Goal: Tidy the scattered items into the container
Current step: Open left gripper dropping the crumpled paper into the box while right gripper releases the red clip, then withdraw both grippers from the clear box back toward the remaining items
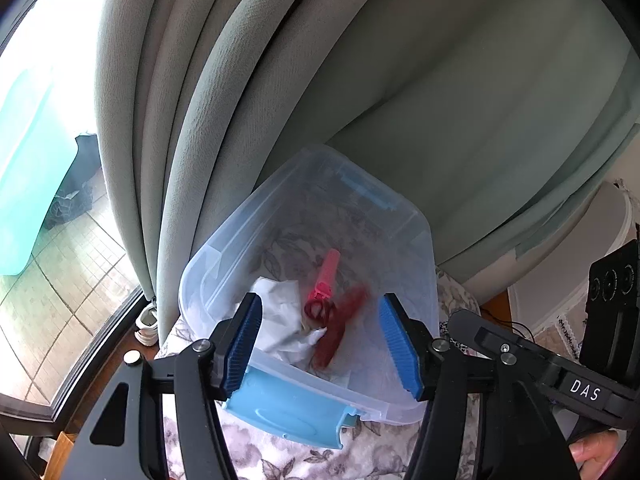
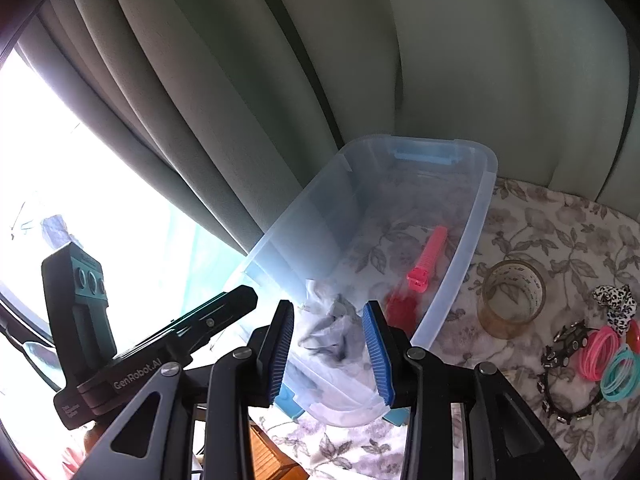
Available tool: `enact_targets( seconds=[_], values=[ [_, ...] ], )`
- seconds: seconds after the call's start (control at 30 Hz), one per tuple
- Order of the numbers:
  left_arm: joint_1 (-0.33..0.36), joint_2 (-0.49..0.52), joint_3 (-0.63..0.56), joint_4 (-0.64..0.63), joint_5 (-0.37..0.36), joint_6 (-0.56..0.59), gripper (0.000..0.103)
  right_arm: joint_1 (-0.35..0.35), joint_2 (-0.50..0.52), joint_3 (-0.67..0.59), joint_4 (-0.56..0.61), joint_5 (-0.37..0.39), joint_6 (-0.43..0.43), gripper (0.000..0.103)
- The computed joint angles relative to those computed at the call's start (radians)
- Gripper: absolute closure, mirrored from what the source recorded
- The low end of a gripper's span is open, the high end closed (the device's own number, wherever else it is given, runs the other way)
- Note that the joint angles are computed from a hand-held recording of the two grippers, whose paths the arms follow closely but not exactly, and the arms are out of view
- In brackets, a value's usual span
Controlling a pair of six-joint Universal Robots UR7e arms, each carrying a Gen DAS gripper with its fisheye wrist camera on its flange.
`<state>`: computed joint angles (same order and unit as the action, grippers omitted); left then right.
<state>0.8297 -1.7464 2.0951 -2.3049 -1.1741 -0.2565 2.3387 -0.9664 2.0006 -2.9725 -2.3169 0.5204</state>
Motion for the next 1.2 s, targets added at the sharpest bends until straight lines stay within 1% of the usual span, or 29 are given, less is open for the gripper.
enact_targets(
  seconds=[0.03,0.13,0.3,0.47,0.77,1.07,1.2],
  values=[
    [-0.012,0.01,0.001,-0.006,0.004,-0.012,0.041,-0.001,0.0,0.0,-0.001,0.0,0.0,0.063],
    [-0.023,-0.026,0.03,0.007,0.009,-0.024,0.041,-0.003,0.001,-0.001,-0.003,0.001,-0.003,0.063],
    [-0.042,-0.02,0.05,-0.007,0.013,-0.041,0.041,0.001,0.0,-0.001,0.003,-0.001,-0.001,0.063],
    [-0.041,-0.034,0.041,0.015,0.016,-0.034,0.041,0.006,-0.009,0.005,0.004,-0.003,0.001,0.063],
    [-0.07,-0.041,0.046,0.038,0.043,-0.057,0.041,0.022,-0.032,0.046,-0.028,-0.013,0.018,0.063],
    [-0.127,-0.045,0.053,0.069,0.062,-0.078,0.041,0.041,-0.074,0.104,-0.073,-0.034,0.045,0.063],
    [-0.173,-0.052,0.063,0.087,0.077,-0.095,0.041,0.061,-0.104,0.138,-0.095,-0.052,0.062,0.063]
  ],
)
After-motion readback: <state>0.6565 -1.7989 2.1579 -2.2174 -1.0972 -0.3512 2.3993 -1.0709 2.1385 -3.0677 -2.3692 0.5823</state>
